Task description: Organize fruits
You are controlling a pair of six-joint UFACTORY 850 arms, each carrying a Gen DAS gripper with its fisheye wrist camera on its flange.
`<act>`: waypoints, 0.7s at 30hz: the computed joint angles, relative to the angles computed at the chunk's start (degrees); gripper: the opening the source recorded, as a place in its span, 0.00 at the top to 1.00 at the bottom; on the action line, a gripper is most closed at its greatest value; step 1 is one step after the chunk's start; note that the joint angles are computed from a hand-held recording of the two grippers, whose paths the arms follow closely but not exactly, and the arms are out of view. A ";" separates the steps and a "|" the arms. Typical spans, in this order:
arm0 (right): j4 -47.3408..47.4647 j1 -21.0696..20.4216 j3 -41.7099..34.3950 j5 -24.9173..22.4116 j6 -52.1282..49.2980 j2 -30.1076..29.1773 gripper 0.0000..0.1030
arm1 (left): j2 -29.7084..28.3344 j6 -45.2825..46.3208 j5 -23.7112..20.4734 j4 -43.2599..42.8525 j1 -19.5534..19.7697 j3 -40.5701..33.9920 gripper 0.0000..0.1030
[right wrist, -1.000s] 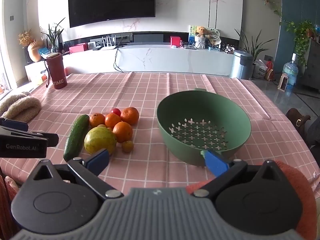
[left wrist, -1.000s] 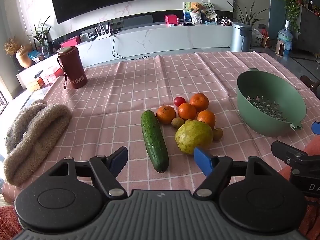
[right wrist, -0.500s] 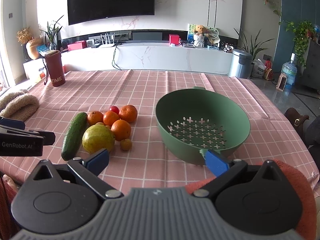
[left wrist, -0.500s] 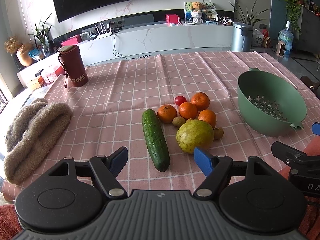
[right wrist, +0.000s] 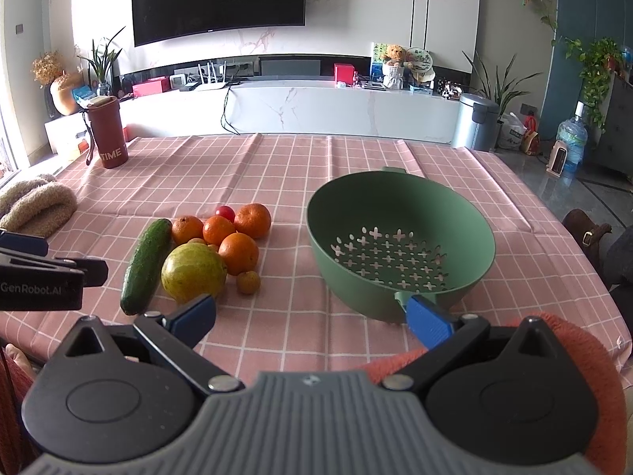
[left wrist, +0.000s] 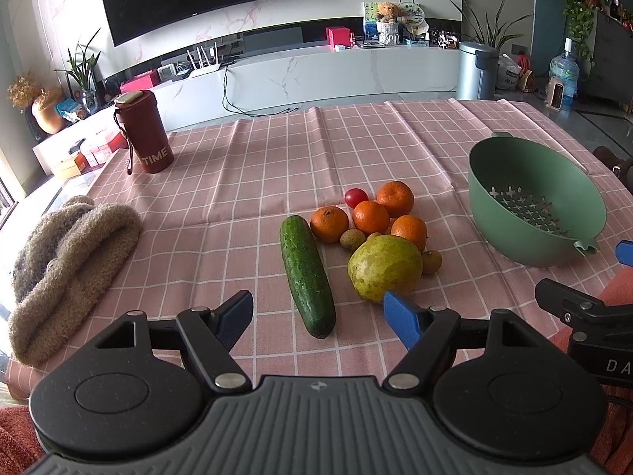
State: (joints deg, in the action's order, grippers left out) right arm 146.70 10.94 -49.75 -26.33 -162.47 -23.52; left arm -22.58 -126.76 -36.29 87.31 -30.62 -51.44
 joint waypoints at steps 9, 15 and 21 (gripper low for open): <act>-0.07 0.01 -0.04 0.13 0.07 -0.01 0.04 | 0.01 0.64 -0.09 -0.24 -0.13 -0.12 0.14; 0.04 0.00 -0.07 0.35 -0.06 -0.05 0.04 | 0.10 0.80 -0.04 -0.13 -0.20 -0.10 0.14; 0.13 0.03 -0.06 0.35 -0.12 -0.04 0.04 | -0.12 0.90 0.16 0.12 -0.23 -0.33 0.14</act>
